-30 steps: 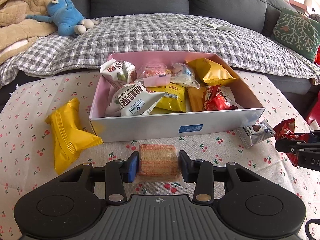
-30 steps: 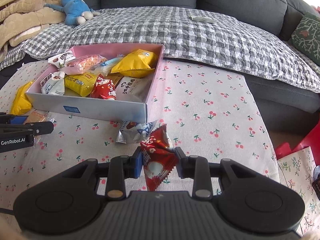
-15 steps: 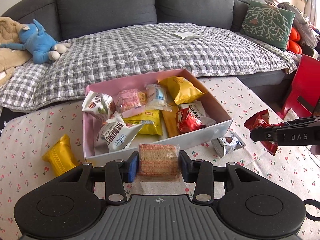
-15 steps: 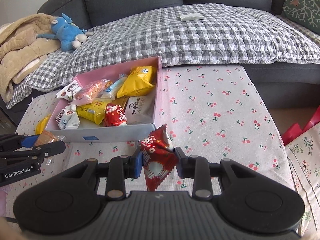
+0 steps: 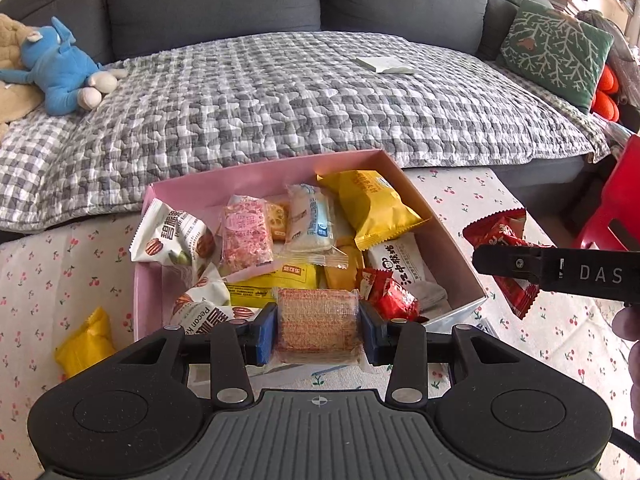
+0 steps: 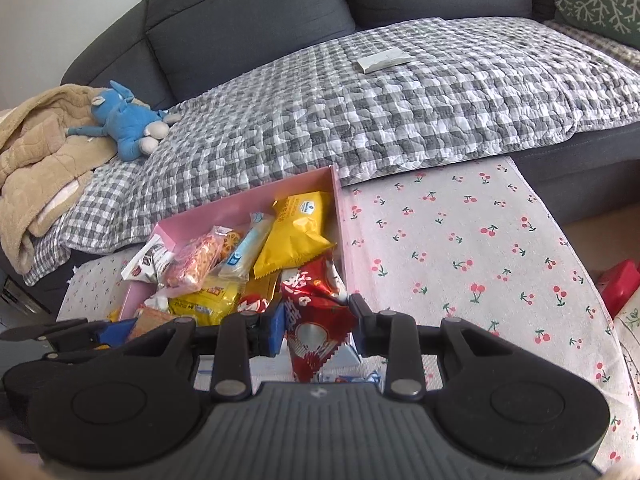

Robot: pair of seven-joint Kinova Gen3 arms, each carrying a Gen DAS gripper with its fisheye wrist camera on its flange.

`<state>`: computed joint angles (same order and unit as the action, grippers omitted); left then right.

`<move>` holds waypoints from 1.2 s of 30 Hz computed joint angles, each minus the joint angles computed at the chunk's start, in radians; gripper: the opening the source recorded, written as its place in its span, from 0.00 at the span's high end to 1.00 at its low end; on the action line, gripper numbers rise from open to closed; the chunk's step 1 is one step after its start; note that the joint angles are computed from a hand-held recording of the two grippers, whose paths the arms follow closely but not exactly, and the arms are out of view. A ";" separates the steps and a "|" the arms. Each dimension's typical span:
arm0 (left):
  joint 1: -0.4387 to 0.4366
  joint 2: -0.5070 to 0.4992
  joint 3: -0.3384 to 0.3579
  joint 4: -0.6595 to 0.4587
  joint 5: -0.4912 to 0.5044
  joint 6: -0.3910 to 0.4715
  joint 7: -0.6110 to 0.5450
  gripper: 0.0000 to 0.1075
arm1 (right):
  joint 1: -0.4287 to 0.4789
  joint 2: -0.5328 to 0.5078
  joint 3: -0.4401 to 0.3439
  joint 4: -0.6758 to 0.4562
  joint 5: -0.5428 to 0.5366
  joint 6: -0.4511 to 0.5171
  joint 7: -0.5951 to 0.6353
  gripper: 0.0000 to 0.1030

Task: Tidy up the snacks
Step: 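Carry both packets into the pink box and open both tools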

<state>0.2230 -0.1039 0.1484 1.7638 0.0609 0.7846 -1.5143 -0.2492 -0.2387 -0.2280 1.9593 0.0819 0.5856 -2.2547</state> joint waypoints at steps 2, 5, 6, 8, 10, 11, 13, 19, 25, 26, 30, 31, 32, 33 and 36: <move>-0.003 0.018 -0.010 -0.011 0.022 0.007 -0.006 0.63 | -0.005 0.013 0.012 0.003 -0.010 -0.030 0.012 0.71; -0.007 0.033 -0.019 -0.021 0.043 0.012 -0.032 0.63 | -0.007 0.028 0.012 0.012 -0.007 -0.068 0.020 0.71; -0.008 0.035 -0.019 -0.022 0.046 0.011 -0.038 0.63 | -0.007 0.033 0.011 0.011 -0.004 -0.073 0.023 0.71; -0.009 0.041 -0.020 -0.027 0.055 0.012 -0.053 0.63 | -0.008 0.042 0.006 0.010 0.004 -0.086 0.021 0.71; -0.010 0.047 -0.020 -0.031 0.062 0.011 -0.057 0.63 | -0.019 0.047 0.018 0.017 -0.012 -0.111 0.034 0.71; -0.010 0.053 -0.018 -0.035 0.062 0.012 -0.054 0.63 | -0.025 0.050 0.026 0.019 -0.025 -0.121 0.045 0.71; -0.009 0.058 -0.015 -0.039 0.057 0.013 -0.045 0.63 | -0.021 0.056 0.015 0.020 -0.014 -0.131 0.042 0.71; -0.003 0.071 -0.010 -0.042 0.031 0.011 -0.024 0.62 | -0.026 0.065 0.005 0.021 0.001 -0.149 0.041 0.70; -0.011 0.053 -0.023 -0.018 0.081 -0.012 -0.068 0.49 | -0.029 0.047 0.017 0.037 -0.009 -0.178 0.052 0.53; -0.012 0.048 -0.025 -0.013 0.090 -0.016 -0.077 0.45 | -0.026 0.044 0.015 0.036 -0.008 -0.174 0.053 0.53; -0.015 0.027 -0.028 -0.007 0.109 -0.011 -0.088 0.36 | -0.024 0.026 0.024 0.036 -0.030 -0.161 0.068 0.45; -0.015 0.021 -0.031 -0.005 0.119 -0.007 -0.098 0.35 | -0.024 0.020 0.028 0.037 -0.037 -0.159 0.072 0.43; -0.016 0.015 -0.034 -0.004 0.128 -0.003 -0.108 0.34 | -0.023 0.014 0.032 0.039 -0.045 -0.157 0.077 0.41; -0.016 0.009 -0.037 -0.003 0.138 0.000 -0.118 0.33 | -0.021 0.006 0.034 0.041 -0.053 -0.154 0.079 0.40; -0.021 -0.018 -0.053 0.005 0.176 0.013 -0.156 0.30 | -0.005 -0.016 0.030 0.049 -0.061 -0.146 0.077 0.34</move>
